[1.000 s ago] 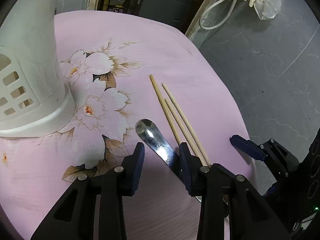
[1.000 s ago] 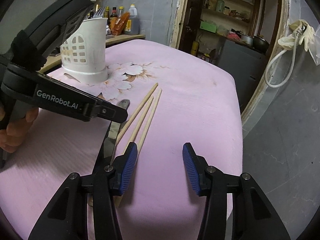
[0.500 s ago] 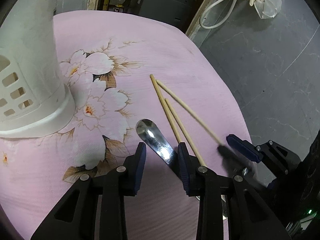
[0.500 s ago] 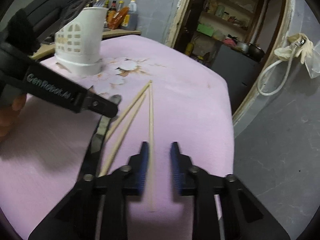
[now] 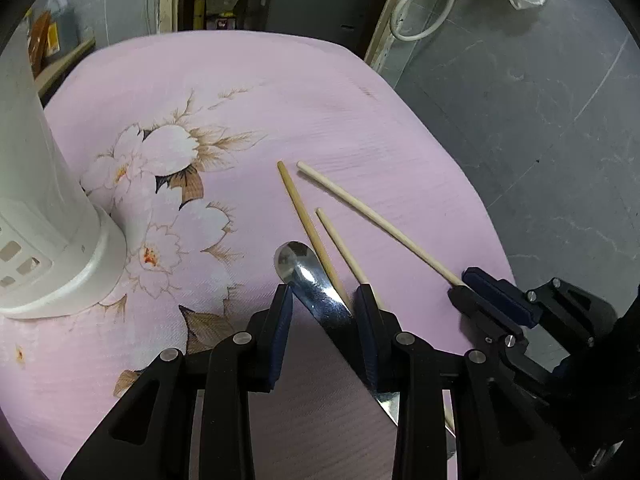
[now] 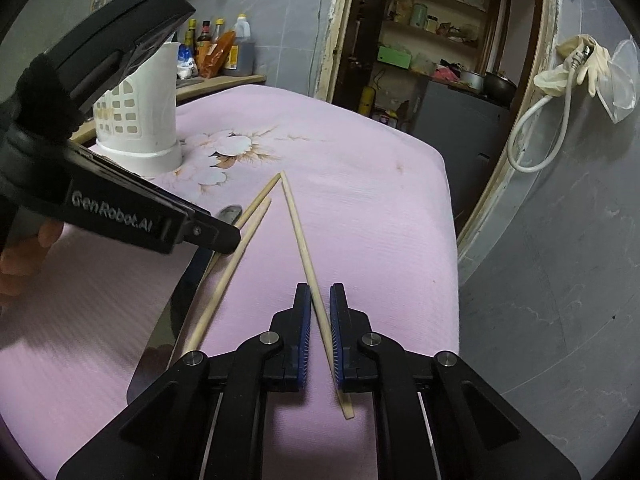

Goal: Organize utensils
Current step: 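Close the left tool on the silver knife while the right tool grips a chopstick, then lift the knife with the left tool while the right tool lifts the chopstick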

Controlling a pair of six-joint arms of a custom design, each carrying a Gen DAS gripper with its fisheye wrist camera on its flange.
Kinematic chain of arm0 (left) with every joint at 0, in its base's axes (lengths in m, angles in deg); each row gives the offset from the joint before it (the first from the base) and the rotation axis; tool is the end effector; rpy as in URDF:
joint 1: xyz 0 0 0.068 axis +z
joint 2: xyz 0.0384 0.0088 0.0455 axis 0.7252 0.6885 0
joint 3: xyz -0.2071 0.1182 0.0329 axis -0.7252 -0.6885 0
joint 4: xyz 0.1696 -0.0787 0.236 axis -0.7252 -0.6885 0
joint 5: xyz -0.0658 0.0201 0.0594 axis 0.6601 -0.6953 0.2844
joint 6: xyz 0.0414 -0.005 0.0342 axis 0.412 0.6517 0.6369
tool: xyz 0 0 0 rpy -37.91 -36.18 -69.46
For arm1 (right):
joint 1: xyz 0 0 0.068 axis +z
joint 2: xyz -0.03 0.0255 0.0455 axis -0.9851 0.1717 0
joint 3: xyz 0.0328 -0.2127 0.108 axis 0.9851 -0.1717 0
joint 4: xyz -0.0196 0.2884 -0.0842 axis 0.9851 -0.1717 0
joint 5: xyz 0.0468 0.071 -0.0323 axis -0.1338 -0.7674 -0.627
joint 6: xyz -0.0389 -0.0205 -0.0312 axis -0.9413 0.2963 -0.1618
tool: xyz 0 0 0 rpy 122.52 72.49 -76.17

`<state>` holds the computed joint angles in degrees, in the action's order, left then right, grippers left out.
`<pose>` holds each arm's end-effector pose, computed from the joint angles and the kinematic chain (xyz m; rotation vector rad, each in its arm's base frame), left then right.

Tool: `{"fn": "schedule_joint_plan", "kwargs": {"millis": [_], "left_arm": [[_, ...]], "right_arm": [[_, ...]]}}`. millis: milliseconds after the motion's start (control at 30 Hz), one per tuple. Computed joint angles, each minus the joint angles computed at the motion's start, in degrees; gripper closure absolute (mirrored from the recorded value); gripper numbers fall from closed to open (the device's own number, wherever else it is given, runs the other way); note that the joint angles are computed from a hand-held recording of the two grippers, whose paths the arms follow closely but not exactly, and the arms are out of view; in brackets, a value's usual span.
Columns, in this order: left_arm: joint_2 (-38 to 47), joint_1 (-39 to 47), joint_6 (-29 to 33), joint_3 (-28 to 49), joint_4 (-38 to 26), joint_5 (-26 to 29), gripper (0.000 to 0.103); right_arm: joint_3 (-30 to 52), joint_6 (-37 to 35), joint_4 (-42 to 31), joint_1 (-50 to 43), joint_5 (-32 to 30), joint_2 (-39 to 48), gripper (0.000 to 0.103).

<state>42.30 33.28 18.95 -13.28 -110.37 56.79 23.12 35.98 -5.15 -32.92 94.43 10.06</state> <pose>0.2147 -0.0557 0.1875 0.1409 2.6241 -0.3302 0.1497 0.1467 0.1627 -0.7782 2.1537 0.0962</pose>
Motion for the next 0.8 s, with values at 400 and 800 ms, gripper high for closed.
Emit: {"fn": "schedule_joint_plan", "kwargs": {"millis": [400,800], "left_arm": [[-7.4,8.4,4.6,-3.4,-4.8,8.4,0.086],[-16.7,21.8,12.9,-7.0,-14.1,16.8,0.103]], "right_arm": [[-1.7,2.4,-1.7,-0.5,0.6,-4.0,0.098],[-2.1,2.7,-2.3,-0.2,0.2,-4.7,0.098]]}}
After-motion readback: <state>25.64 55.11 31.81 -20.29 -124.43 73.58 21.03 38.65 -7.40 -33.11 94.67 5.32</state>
